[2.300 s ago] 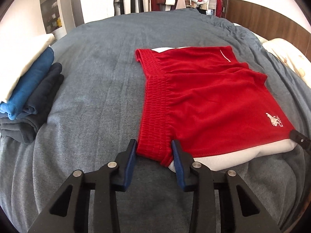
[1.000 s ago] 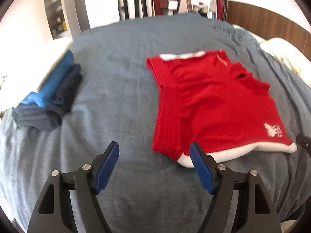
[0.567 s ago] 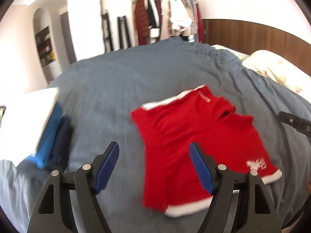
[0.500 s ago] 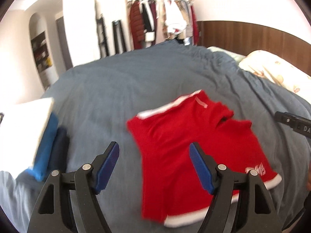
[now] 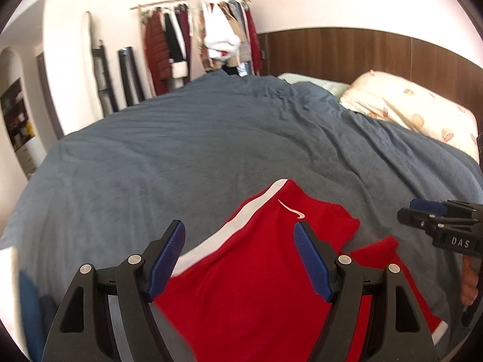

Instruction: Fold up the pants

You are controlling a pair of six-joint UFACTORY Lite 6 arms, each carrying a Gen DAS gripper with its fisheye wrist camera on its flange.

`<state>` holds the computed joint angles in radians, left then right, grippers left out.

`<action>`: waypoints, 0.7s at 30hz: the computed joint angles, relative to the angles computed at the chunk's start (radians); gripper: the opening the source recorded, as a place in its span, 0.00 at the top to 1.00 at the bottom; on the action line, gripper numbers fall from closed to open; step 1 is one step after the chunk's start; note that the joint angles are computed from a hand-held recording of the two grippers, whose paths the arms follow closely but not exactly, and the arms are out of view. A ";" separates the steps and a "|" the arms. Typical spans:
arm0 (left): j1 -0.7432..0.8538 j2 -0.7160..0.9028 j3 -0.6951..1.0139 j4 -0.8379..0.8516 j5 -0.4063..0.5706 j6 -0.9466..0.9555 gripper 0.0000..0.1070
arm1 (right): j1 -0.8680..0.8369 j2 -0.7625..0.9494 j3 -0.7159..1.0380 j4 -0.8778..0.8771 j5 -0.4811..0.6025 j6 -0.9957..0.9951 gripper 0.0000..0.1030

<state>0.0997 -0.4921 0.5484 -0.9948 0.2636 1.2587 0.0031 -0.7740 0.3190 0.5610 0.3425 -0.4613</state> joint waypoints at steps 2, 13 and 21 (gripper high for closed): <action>-0.005 0.122 0.075 -0.069 0.000 0.094 0.31 | 0.002 0.120 0.032 0.128 -0.046 -0.132 0.54; -0.081 0.670 0.660 0.474 0.220 -0.366 0.35 | -0.015 0.516 0.321 -0.015 0.085 0.019 0.54; -0.170 1.001 1.040 0.556 0.401 -0.325 0.49 | -0.056 0.628 0.409 0.025 0.160 -0.008 0.54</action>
<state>-0.0707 0.5085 1.5880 -0.4384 0.6642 0.9336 -0.0532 -0.1460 0.7277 0.5861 0.5029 -0.4695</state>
